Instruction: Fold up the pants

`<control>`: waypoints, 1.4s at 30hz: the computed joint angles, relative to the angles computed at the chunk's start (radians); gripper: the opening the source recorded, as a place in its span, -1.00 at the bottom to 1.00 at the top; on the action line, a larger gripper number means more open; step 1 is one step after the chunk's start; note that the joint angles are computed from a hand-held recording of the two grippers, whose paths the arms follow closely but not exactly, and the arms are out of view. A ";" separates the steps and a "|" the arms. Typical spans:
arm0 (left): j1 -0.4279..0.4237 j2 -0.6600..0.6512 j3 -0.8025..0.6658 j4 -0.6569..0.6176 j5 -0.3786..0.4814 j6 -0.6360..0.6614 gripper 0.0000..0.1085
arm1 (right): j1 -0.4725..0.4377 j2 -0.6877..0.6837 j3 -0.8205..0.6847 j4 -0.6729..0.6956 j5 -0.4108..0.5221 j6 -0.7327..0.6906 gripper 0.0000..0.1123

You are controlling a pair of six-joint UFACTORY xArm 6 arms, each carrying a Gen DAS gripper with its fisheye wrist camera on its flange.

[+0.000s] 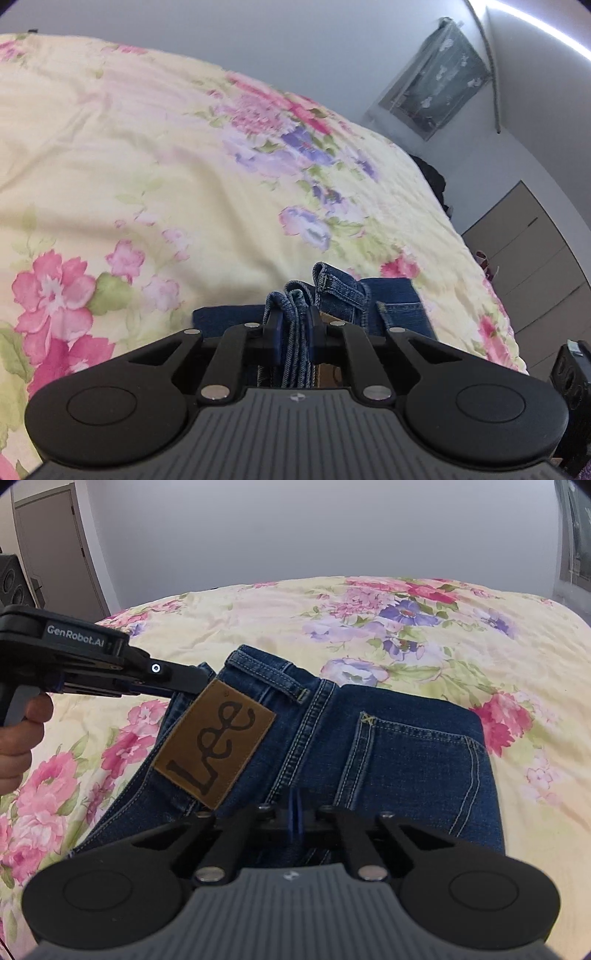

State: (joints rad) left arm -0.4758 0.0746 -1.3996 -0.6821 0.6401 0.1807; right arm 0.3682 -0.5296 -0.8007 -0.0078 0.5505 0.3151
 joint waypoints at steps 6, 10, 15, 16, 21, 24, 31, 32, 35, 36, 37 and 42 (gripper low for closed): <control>0.058 0.014 0.067 -0.120 0.006 -0.043 -0.59 | 0.011 0.026 0.032 -0.011 -0.046 -0.001 -1.00; 0.055 -0.037 0.075 -0.059 -0.056 -0.091 -0.56 | 0.001 0.027 0.029 0.039 -0.039 -0.044 -1.00; 0.040 -0.038 0.025 -0.125 0.003 -0.008 -0.22 | -0.003 0.031 0.012 0.056 -0.020 -0.059 -1.00; 0.029 -0.031 0.017 -0.102 0.005 -0.016 -0.21 | -0.006 0.029 0.005 0.066 -0.012 -0.068 -1.00; 0.001 0.016 0.003 -0.068 -0.013 -0.052 -0.18 | -0.054 -0.020 -0.007 0.025 -0.014 -0.057 -0.99; -0.003 0.033 0.010 -0.162 -0.042 -0.001 -0.18 | -0.112 -0.045 -0.004 0.008 0.009 -0.063 -0.99; -0.010 0.094 -0.043 -0.264 -0.016 0.032 -0.18 | -0.236 -0.139 0.089 0.067 0.029 -0.099 -0.98; -0.015 0.102 -0.047 -0.257 -0.027 0.022 -0.18 | -0.246 -0.148 0.099 0.088 0.029 -0.112 -0.99; -0.027 0.102 -0.047 -0.247 -0.051 -0.002 -0.47 | -0.254 -0.170 0.123 0.098 0.022 -0.119 -0.99; -0.037 0.087 -0.035 -0.215 -0.077 -0.006 -0.74 | -0.252 -0.172 0.123 0.090 0.023 -0.110 -0.99; -0.049 0.063 -0.022 -0.156 -0.101 -0.012 -0.76 | -0.249 -0.175 0.122 0.077 0.026 -0.102 -0.98; -0.072 -0.041 -0.010 -0.021 -0.099 0.027 -0.85 | -0.249 -0.220 0.119 0.035 0.027 -0.122 -0.98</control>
State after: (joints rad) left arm -0.5475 0.0340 -1.4092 -0.7030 0.5407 0.2077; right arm 0.1197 -0.7495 -0.6815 0.0276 0.5780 0.1930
